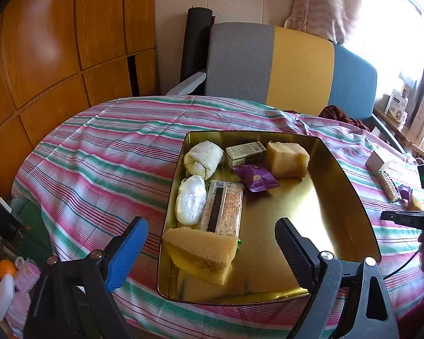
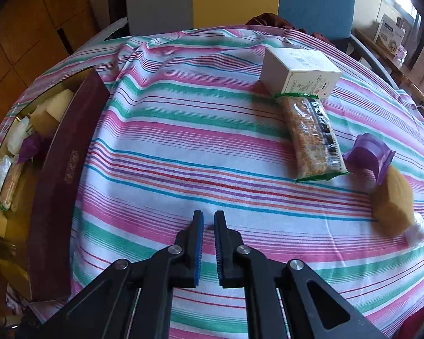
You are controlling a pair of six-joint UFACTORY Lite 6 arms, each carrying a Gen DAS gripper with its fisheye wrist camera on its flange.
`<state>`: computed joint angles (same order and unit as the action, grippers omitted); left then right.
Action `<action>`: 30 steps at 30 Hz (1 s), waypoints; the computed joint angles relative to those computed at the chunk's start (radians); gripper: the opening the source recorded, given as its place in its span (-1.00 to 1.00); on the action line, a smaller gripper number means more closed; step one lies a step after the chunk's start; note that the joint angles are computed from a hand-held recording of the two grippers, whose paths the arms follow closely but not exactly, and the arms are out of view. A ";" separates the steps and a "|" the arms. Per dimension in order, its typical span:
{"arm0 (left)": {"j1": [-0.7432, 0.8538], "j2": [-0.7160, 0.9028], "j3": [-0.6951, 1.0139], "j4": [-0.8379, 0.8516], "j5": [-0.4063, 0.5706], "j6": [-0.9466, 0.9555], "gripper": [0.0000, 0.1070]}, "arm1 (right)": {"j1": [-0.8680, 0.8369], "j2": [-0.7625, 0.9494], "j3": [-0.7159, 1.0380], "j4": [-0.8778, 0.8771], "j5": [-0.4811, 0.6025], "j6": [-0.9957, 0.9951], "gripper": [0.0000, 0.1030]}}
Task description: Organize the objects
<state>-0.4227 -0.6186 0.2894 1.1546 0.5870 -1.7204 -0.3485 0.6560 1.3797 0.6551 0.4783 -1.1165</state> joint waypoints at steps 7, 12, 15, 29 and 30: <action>0.022 -0.009 -0.008 0.000 -0.018 0.001 0.72 | 0.026 -0.178 -0.135 0.168 0.078 -0.112 -0.87; 0.044 -0.030 -0.026 -0.003 -0.032 0.008 0.72 | 0.136 -0.342 -0.241 0.227 0.109 -0.132 -0.87; 0.070 -0.049 -0.038 -0.014 -0.041 0.032 0.72 | 0.217 -0.408 -0.291 0.241 0.126 -0.119 -0.87; 0.257 -0.189 -0.109 -0.140 -0.115 0.234 0.72 | 0.549 -0.348 -0.322 0.242 0.047 0.015 -0.87; 0.266 -0.190 -0.111 -0.146 -0.122 0.241 0.72 | 0.552 -0.350 -0.325 0.243 0.045 0.015 -0.87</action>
<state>-0.1568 -0.8089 0.1780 1.0087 0.4654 -1.4798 0.2034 0.3062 1.0546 0.8977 0.5237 -1.1017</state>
